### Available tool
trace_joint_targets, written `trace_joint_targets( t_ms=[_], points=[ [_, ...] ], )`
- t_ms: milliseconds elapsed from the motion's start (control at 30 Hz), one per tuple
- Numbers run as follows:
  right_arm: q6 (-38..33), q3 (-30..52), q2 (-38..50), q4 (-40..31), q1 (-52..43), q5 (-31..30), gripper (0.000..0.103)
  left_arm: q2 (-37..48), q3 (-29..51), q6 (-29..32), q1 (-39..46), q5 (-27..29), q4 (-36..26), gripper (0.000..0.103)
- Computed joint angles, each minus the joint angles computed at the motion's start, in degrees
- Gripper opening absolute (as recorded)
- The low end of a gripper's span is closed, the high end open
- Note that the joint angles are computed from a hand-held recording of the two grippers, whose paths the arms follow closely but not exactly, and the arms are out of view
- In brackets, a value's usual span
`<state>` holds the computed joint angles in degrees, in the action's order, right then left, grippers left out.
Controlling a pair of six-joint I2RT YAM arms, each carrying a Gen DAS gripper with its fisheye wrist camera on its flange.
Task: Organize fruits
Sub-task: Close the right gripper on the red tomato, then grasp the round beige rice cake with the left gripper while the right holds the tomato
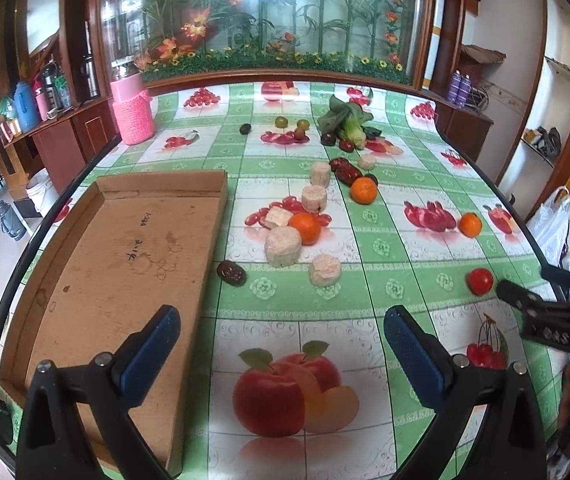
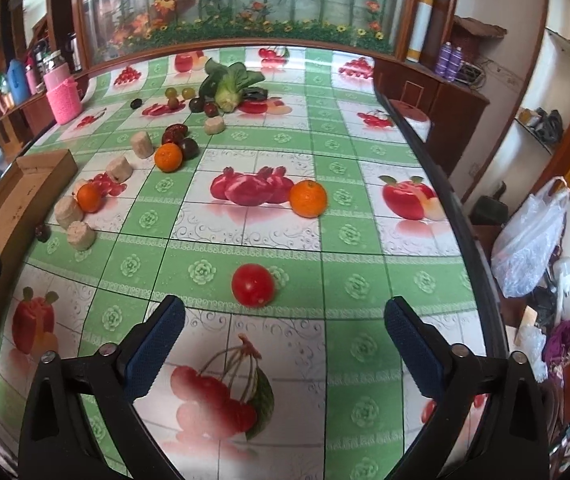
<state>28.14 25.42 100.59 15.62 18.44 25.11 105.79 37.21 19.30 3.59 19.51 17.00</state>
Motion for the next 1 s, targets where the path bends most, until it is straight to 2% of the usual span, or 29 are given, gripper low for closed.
trace_joint_targets(
  t_ms=[167, 300, 367, 433, 500, 567, 700, 800, 900, 967, 1000],
  points=[
    [-4.76, 5.13, 7.93, 1.13, -2.74, -4.80, 0.058, 1.34, 0.51, 1.61, -0.05, -0.26, -0.52, 0.103],
    [-7.00, 7.49, 11.91, 2.17, -3.72, -7.74, 0.050, 2.83, 3.60, 1.21, -0.67, 0.91, -4.09, 0.103],
    [-8.24, 7.98, 13.01, 2.86, -4.37, -9.30, 0.035, 3.86, 5.40, 0.55, -1.92, 1.09, -5.73, 0.103],
    [-9.29, 7.55, 13.67, 4.81, -5.33, -11.39, 0.030, 5.15, 7.08, -0.34, -3.51, 0.71, -6.53, 0.103],
    [-10.05, 7.22, 13.80, 6.08, -5.99, -12.67, 0.029, 7.19, 9.54, -1.50, -5.33, 0.37, -7.79, 0.098],
    [-10.68, 7.17, 13.85, 6.49, -6.17, -12.89, 0.029, 10.07, 13.30, -3.01, -6.84, 0.66, -10.85, 0.082],
    [-11.06, 6.45, 13.85, 8.03, -6.61, -13.79, 0.029, 15.52, 19.06, -6.69, -8.60, 1.13, -15.31, 0.068],
    [-11.75, 5.94, 13.77, 8.93, -7.04, -14.73, 0.029, 17.60, 20.83, -8.06, -9.45, 0.35, -15.88, 0.060],
    [-12.27, 5.52, 13.74, 9.72, -7.35, -15.35, 0.029, 19.47, 22.70, -9.01, -9.73, 0.41, -16.36, 0.044],
    [-12.56, 5.17, 13.78, 10.44, -7.39, -15.58, 0.029, 20.11, 23.40, -9.27, -9.42, 1.24, -16.37, 0.028],
    [-12.71, 5.12, 13.83, 10.70, -7.38, -15.73, 0.029, 20.47, 23.96, -9.32, -9.29, 1.78, -16.87, 0.027]
  ],
)
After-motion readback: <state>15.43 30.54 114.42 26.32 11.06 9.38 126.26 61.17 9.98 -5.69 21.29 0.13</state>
